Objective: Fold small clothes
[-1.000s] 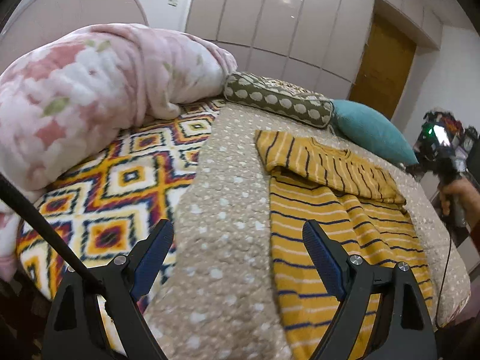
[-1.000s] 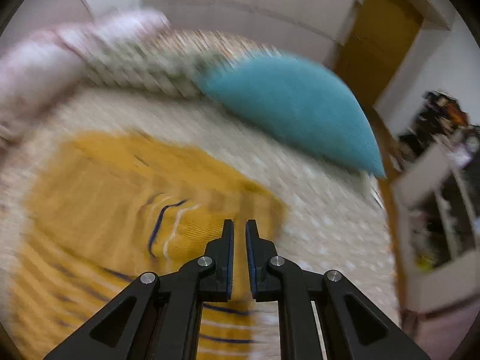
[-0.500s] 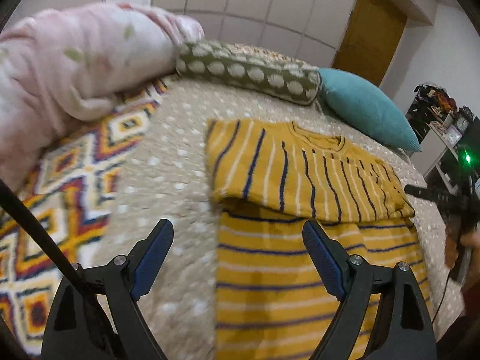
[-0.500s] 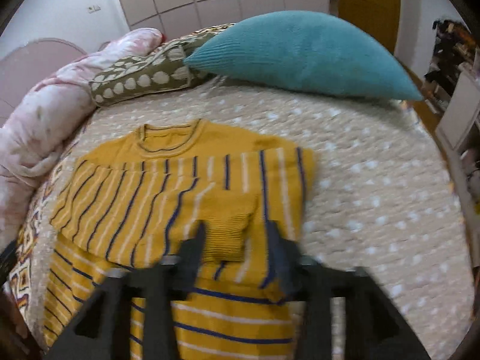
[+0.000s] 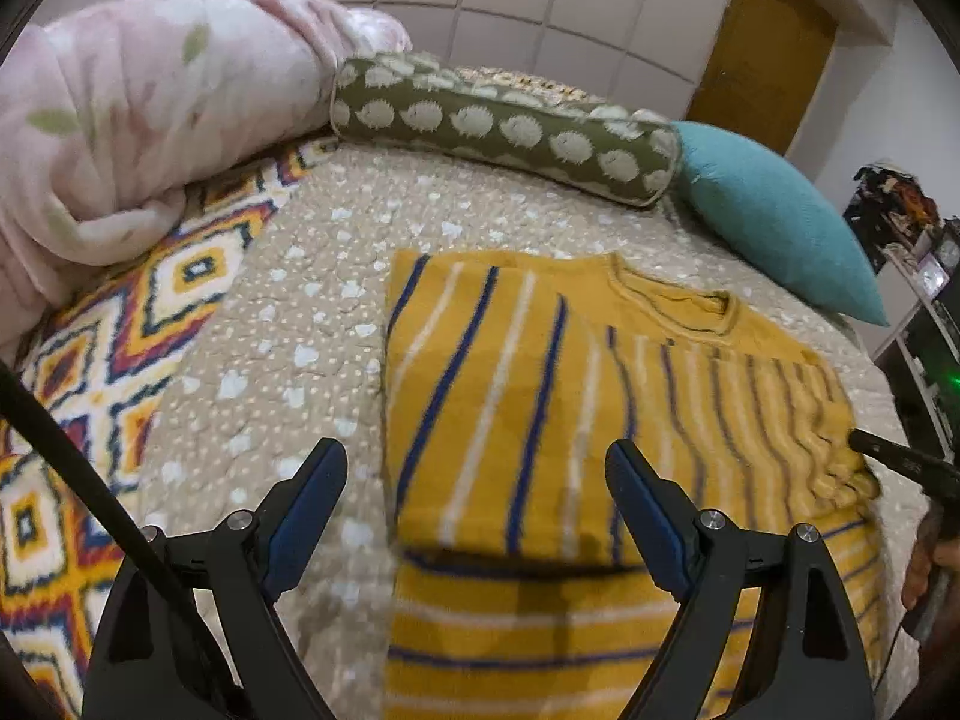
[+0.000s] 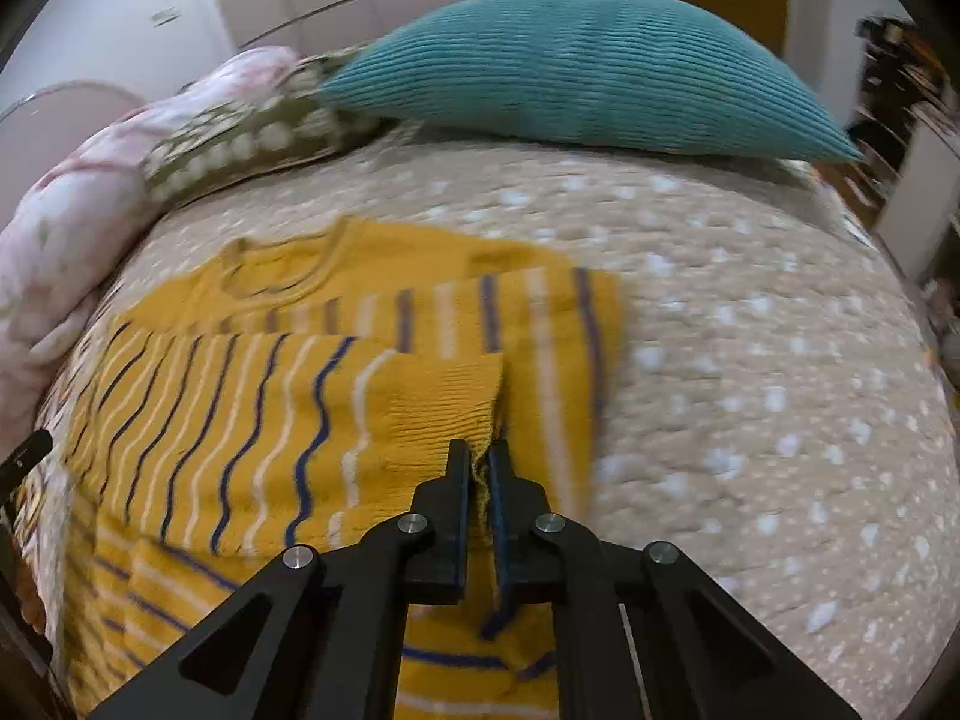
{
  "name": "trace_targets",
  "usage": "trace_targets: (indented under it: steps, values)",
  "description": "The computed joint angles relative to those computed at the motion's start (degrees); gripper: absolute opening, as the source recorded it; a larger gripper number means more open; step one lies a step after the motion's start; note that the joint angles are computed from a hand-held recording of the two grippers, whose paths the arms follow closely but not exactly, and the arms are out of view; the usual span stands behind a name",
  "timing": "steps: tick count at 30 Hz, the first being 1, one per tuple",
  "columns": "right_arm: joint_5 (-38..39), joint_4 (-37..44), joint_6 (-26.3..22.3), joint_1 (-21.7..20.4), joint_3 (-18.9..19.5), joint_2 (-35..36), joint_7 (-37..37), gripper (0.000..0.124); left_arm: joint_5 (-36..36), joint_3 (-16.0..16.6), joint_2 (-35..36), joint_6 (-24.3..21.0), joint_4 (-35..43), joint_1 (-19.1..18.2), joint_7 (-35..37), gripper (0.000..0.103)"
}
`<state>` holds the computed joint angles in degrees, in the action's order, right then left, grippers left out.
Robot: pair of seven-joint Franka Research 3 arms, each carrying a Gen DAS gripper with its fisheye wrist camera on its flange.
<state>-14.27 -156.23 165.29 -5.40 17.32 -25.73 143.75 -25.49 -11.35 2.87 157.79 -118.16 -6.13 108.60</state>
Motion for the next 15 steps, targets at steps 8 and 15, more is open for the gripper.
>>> trace_targets:
  steps: [8,15]
  values:
    - [-9.0,1.9,-1.8,-5.8,5.0,2.8,7.2,0.003,11.0,-0.9,5.4,0.1,2.7,0.7,-9.1,0.089]
    - [-14.1,1.0,-5.0,-3.0,3.1,-0.6,14.0,0.040,0.0,-1.4,-2.8,-2.4,-2.3,2.2,0.6,0.089]
